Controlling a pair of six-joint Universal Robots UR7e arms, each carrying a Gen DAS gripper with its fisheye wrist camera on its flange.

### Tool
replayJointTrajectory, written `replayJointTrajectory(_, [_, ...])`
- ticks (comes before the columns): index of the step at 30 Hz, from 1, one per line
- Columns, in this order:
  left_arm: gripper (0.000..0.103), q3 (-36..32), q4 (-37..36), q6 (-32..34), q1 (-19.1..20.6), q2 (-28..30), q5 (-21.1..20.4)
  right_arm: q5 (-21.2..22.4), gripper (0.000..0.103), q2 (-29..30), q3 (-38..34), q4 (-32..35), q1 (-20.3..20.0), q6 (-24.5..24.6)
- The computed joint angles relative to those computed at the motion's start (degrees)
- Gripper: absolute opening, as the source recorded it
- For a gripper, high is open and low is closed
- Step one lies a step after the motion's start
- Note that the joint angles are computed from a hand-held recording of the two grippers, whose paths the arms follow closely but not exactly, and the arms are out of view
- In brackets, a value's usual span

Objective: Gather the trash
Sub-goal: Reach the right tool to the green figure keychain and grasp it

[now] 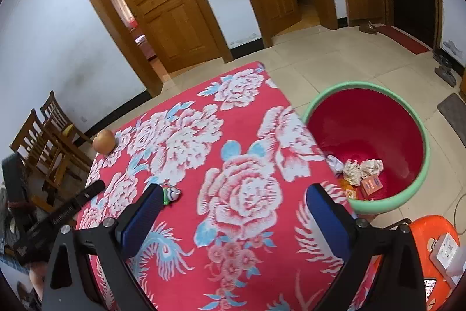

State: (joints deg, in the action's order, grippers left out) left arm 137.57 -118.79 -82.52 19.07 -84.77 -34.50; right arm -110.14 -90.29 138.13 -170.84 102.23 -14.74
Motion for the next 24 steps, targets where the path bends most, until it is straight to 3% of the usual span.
replayJointTrajectory(13, [0.002, 1.0, 13.2, -7.5, -0.1, -8.3, 1.0, -0.4, 0.101, 10.5, -2.0, -0.9, 5.3, 1.8])
replayJointTrajectory(24, [0.002, 4.2, 14.5, -11.2, -0.4, -12.5, -0.2, -5.7, 0.095, 23.7, -3.1, -8.0, 7.6, -0.2])
